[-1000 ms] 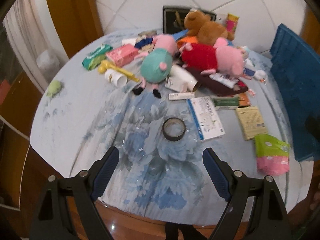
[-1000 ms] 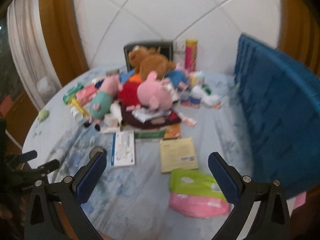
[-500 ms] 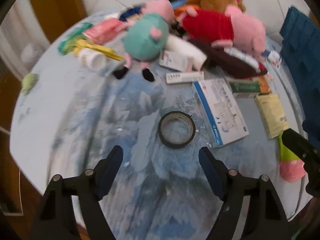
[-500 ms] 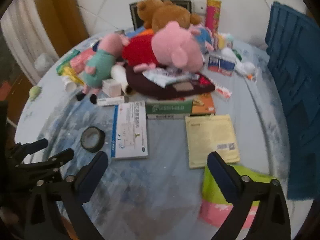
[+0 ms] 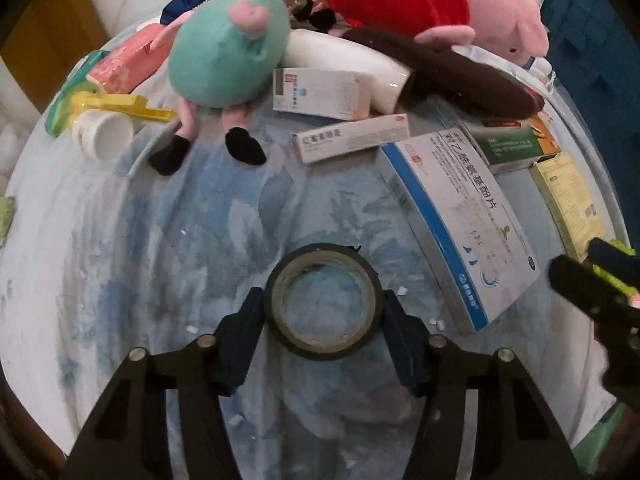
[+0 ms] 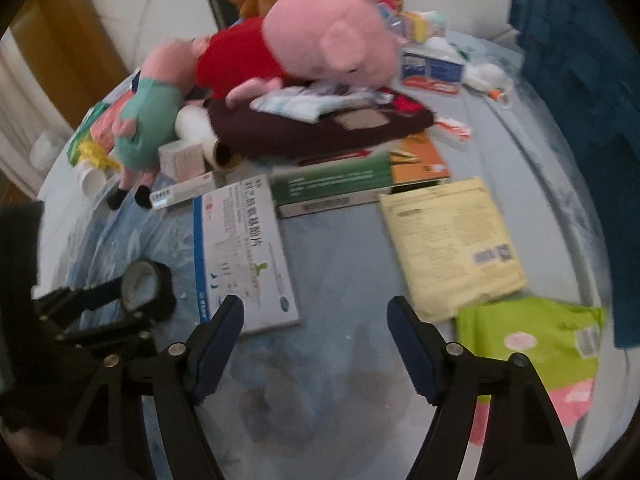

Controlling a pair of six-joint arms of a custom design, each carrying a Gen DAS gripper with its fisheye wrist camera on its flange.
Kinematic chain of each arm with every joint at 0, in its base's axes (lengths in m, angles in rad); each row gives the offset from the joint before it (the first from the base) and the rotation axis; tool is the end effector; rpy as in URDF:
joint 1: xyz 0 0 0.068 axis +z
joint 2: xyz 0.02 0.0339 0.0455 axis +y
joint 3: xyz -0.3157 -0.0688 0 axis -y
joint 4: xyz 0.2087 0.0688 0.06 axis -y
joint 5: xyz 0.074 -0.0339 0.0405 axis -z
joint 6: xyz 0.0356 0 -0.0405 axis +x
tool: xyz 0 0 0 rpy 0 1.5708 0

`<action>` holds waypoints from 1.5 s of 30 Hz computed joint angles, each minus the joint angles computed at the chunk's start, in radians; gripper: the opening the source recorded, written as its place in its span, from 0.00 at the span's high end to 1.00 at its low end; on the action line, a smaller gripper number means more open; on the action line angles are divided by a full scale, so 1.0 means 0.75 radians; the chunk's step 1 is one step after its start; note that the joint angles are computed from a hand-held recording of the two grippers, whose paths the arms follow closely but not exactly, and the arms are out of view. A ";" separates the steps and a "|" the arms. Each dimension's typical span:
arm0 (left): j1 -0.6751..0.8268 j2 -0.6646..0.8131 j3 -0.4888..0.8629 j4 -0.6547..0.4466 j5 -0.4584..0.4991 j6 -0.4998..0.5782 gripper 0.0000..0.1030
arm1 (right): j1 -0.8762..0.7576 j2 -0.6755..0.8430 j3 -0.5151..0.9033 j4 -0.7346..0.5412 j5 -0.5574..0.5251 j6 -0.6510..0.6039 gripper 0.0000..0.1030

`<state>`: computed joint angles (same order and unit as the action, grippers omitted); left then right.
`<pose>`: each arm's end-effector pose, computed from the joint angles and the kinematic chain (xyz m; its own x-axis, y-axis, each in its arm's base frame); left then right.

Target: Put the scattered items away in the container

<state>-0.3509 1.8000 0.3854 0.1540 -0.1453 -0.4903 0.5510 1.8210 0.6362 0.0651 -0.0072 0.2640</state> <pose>0.2054 -0.0697 0.1201 -0.9295 -0.1559 -0.3342 -0.1577 0.9872 -0.0221 0.2385 0.1469 0.1500 -0.8775 -0.2330 -0.4192 -0.3079 0.9438 0.1200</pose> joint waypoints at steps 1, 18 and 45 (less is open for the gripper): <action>0.016 -0.015 -0.006 -0.007 0.001 0.011 0.45 | 0.011 0.019 0.008 0.013 -0.009 0.008 0.27; 0.163 -0.122 -0.086 0.003 0.028 0.162 0.44 | 0.153 0.300 0.233 0.009 0.045 -0.004 0.08; -0.028 -0.591 -0.030 -0.421 -0.073 0.012 0.46 | 0.256 0.134 0.141 -0.028 0.174 0.017 0.27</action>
<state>-0.3720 1.3568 0.3629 -0.1617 -0.2000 -0.4815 0.7427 1.9214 0.7417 0.0442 0.1236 0.2765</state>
